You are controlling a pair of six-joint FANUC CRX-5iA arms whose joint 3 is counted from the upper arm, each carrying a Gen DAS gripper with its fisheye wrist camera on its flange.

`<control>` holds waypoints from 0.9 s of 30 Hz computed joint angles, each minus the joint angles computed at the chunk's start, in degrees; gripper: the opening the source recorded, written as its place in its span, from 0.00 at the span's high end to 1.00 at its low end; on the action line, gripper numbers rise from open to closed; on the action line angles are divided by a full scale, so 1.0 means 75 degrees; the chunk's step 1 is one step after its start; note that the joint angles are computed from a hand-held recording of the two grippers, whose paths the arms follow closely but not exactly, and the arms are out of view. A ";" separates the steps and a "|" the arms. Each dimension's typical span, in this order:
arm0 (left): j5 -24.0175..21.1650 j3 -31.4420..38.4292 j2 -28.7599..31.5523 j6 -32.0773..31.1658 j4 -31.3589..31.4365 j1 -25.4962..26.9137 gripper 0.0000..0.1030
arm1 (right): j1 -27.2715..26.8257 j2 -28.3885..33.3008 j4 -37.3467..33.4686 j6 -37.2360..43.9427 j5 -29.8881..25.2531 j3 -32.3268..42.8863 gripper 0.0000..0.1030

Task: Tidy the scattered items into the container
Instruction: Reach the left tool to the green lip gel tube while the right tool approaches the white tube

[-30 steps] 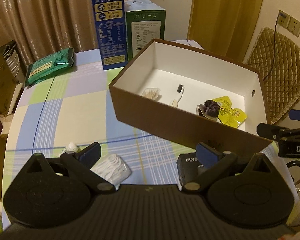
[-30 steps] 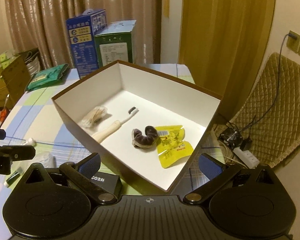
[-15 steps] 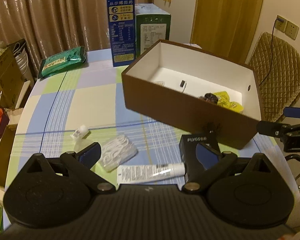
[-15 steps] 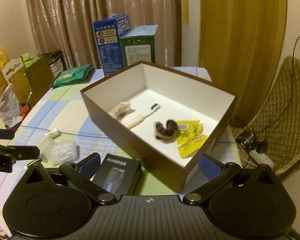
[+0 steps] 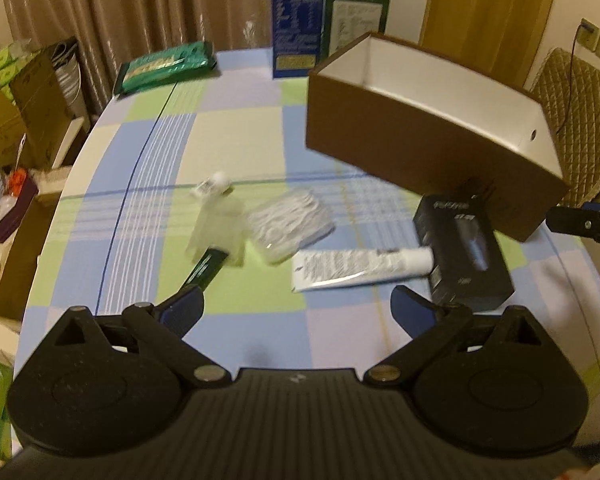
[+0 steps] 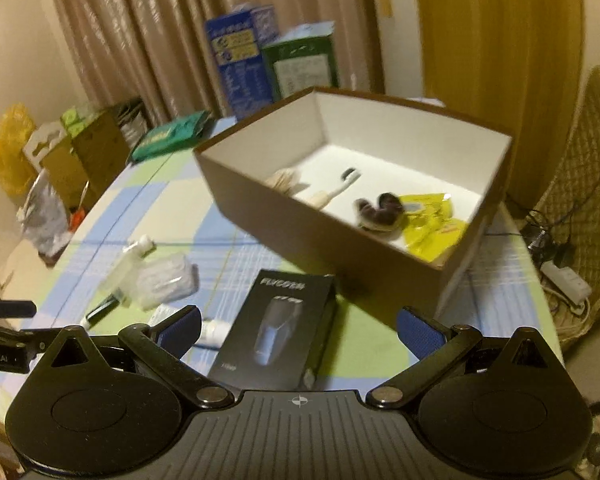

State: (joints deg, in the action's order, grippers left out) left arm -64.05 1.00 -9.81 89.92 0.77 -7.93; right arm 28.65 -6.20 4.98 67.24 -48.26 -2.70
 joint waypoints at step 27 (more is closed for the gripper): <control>0.0230 -0.0933 0.0023 -0.1702 0.1066 0.1944 0.15 | 0.0534 0.2551 -0.1710 0.5180 -0.1518 0.2276 0.40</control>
State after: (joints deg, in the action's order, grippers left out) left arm -62.32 -6.00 -9.64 77.16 8.77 6.66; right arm 32.66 12.93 -7.85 106.09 -59.65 14.36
